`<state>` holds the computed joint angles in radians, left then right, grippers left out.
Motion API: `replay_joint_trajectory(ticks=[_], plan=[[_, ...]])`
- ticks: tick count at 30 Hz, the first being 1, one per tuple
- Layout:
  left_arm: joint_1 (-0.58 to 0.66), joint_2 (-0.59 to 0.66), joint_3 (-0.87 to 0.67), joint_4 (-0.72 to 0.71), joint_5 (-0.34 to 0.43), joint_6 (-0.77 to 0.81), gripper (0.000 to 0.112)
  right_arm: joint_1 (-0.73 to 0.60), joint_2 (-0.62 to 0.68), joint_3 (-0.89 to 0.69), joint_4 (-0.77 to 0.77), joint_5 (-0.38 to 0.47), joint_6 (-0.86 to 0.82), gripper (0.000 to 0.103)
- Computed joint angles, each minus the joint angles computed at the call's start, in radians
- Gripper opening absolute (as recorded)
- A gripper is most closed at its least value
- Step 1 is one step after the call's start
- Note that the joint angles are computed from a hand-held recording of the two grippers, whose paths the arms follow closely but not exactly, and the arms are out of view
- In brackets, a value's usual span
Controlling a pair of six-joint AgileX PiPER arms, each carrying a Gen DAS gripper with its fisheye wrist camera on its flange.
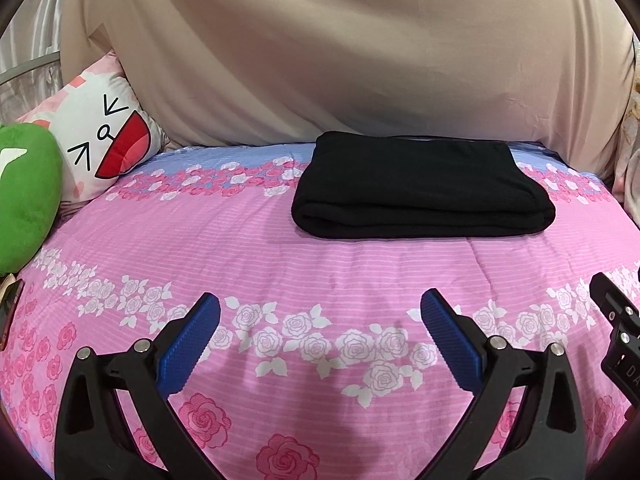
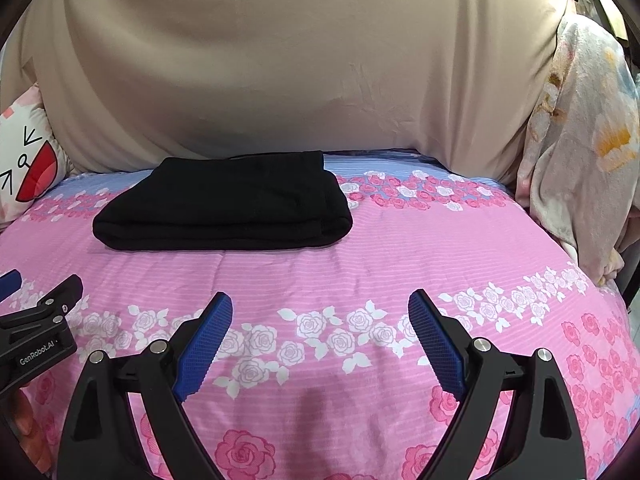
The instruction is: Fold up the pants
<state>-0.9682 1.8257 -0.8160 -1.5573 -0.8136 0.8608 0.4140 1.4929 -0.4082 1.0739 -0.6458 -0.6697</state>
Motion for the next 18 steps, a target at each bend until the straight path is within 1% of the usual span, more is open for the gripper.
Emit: replay_joint_trajectory(ticks=[11,12,13,18], plan=[[-0.001,0.001,-0.002,-0.002,0.003,0.004,0.098,-0.002,0.001,0.002,-0.004,0.001,0.007,0.088],[-0.002,0.002,-0.003,-0.002,0.002,0.004,0.098,-0.001,0.0,0.003,-0.003,0.0,0.006,0.089],[-0.002,0.002,-0.004,-0.003,0.001,0.004,0.098,0.001,0.0,0.004,-0.002,-0.003,0.006,0.092],[-0.006,0.0,-0.001,0.007,-0.001,-0.001,0.098,-0.006,-0.001,0.004,-0.01,0.001,0.006,0.092]])
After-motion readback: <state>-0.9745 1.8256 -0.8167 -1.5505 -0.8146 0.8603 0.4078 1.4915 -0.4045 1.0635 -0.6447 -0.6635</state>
